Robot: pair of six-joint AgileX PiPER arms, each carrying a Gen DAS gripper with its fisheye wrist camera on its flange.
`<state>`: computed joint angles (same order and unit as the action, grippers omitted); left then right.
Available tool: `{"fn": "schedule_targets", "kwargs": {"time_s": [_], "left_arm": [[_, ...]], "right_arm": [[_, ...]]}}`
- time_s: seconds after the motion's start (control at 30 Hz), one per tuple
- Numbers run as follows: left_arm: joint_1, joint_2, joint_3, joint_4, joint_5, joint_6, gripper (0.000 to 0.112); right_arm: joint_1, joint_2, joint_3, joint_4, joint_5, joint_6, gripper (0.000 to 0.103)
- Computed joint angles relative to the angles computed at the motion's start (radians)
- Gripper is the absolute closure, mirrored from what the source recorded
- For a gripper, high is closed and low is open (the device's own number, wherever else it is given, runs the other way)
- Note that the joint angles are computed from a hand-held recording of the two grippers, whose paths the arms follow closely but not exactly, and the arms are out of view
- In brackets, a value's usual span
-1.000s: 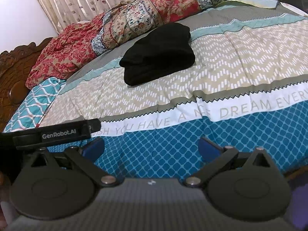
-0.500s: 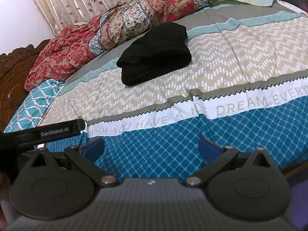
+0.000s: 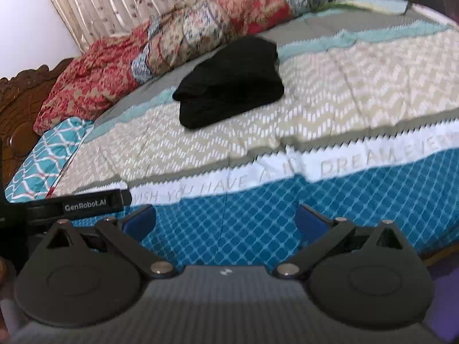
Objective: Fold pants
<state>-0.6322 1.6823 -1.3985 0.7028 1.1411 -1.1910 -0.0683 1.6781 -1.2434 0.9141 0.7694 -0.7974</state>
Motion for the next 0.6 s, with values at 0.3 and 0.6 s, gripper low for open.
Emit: {"fn": "schedule_targets", "kwargs": {"time_s": [0.3,0.6], "left_arm": [[-0.036,-0.011,-0.027,0.015,-0.004,0.019,0.009],[-0.045,-0.011,-0.022,-0.008,0.002,0.019,0.009]], "right_arm": [[0.008,-0.078,0.040,0.064,-0.077,-0.041,0.000],[0.043,-0.086,0.061,0.014,-0.142,0.006,0.000]]}}
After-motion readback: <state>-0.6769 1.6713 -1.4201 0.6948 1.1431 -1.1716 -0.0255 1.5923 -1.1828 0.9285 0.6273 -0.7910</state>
